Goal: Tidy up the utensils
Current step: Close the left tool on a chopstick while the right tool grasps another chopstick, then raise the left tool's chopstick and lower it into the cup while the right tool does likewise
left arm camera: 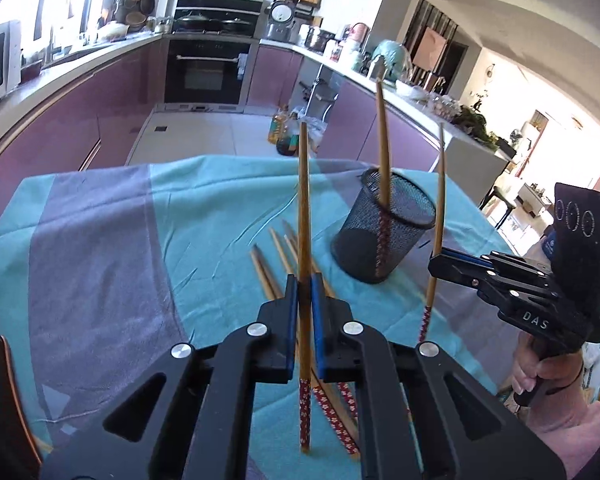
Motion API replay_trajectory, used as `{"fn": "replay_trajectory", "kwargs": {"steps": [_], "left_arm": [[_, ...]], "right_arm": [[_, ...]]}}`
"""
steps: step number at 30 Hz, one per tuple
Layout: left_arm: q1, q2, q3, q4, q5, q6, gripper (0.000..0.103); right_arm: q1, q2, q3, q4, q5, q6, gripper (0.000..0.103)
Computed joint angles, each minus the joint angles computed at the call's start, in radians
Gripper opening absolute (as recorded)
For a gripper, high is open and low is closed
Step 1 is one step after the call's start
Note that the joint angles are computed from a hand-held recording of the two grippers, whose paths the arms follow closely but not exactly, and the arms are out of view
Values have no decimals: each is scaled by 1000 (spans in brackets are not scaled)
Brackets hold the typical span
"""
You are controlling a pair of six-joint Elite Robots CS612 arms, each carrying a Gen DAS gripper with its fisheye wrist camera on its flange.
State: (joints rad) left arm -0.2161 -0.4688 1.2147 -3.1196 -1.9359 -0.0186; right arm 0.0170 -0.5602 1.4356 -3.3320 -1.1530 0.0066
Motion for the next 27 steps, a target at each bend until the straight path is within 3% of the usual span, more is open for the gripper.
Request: {"fn": "replay_trajectory", "kwargs": {"steps": [13, 27], "left_arm": [[5, -44, 29, -168, -89, -42, 7], [-30, -26, -87, -206, -127, -71, 7]], "right_arm": [[-25, -21, 8, -141, 10, 44, 6], [-46, -12, -63, -192, -15, 75, 6]]}}
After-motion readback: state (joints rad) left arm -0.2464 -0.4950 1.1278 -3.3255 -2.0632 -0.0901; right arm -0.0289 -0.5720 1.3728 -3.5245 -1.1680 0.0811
